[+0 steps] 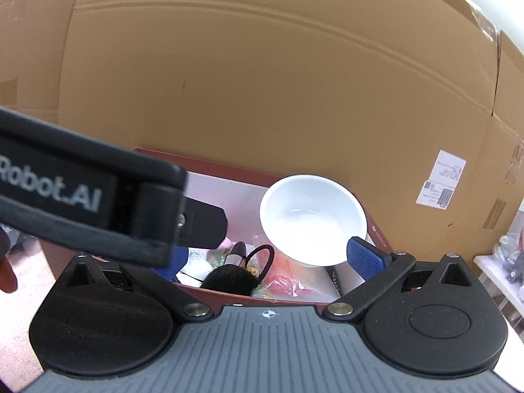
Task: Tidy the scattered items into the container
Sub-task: 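Carry the makeup brush into the maroon box and open the left gripper, then move both grippers back to the brown strap on the table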
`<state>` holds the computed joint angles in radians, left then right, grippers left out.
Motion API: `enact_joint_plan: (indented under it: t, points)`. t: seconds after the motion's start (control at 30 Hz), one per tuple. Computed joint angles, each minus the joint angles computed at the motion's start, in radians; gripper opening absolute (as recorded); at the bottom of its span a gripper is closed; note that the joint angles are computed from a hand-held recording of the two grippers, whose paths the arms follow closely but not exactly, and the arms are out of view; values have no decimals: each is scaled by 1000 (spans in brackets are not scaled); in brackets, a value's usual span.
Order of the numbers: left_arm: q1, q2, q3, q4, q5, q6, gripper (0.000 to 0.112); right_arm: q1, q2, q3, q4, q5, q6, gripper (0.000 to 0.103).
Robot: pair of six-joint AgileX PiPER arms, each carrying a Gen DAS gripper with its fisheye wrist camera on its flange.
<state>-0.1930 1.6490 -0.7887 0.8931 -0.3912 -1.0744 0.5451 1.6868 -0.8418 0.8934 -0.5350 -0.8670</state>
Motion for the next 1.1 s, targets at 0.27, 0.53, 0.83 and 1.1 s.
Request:
enact_joint_plan:
  t: [0.27, 0.53, 0.83, 1.1]
  points:
    - [44, -162, 150, -5, -41, 30, 103, 80, -101, 97, 5, -92, 22, 103]
    - [171, -348, 373, -2, -117, 74, 103, 214, -188, 204, 2, -174, 49, 103]
    - [603, -568, 621, 364, -257, -82, 103, 376, -166, 272, -81, -153, 186, 103]
    - [1109, -435, 669, 592, -460, -8, 103, 500, -53, 206, -19, -62, 231, 103]
